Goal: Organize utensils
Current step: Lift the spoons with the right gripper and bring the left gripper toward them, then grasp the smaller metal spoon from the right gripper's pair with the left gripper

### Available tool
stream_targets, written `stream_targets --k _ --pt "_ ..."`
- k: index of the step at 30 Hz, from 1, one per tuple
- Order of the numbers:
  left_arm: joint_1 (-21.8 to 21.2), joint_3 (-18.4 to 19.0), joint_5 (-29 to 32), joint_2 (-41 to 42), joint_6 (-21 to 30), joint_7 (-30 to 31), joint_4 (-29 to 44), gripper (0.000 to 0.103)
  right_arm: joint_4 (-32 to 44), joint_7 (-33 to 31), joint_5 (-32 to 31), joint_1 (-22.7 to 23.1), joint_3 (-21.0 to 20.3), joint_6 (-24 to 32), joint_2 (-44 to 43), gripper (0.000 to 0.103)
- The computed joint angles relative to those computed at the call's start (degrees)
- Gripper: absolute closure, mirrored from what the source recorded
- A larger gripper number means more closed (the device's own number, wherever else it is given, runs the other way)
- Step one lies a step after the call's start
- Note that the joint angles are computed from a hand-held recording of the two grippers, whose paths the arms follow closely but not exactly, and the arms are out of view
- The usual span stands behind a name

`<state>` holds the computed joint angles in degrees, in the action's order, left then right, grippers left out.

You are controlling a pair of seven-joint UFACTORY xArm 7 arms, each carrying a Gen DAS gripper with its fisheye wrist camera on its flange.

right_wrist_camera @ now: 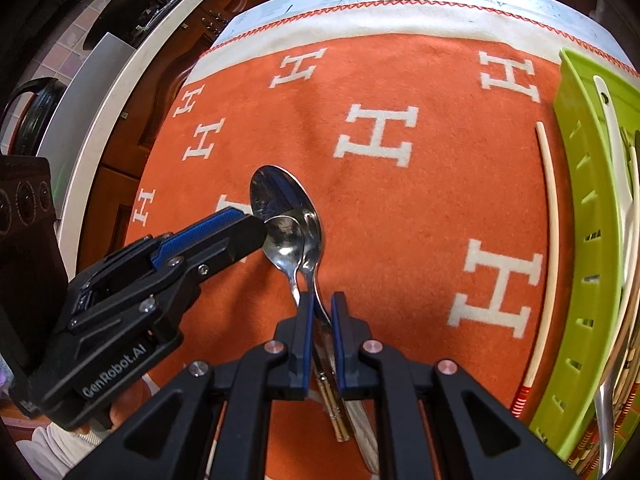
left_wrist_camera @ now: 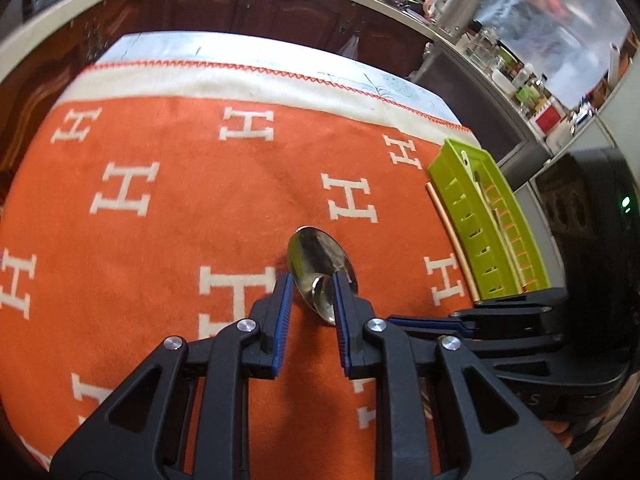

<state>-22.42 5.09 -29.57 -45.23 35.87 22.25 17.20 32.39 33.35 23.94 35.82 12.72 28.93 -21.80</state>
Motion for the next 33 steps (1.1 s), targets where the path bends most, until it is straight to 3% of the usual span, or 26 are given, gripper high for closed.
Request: stream_targets --k 8,14,25,33 --pt "-1.75 -0.02 1.42 1.72 -1.18 5.34 -0.83 0.086 -0.49 0.12 -0.07 0.24 0.02 -0.46 -0.46 0.094" --pt "-2.68 -0.18 0.64 2.40 -2.12 5.19 -0.75 0.091 -1.05 1.95 -1.50 -0.39 0.55 0.22 -1.68 0.094" --pt "0.24 1.15 -0.11 0.49 4.30 5.99 0.19 0.094 -1.79 5.64 -5.37 -1.62 1.09 0.12 -3.40 0.094" --pt "1.12 3.60 -1.23 -1.37 6.30 12.09 -1.03 0.094 0.49 -2.92 -0.32 1.13 -3.47 -6.62 1.08 0.083"
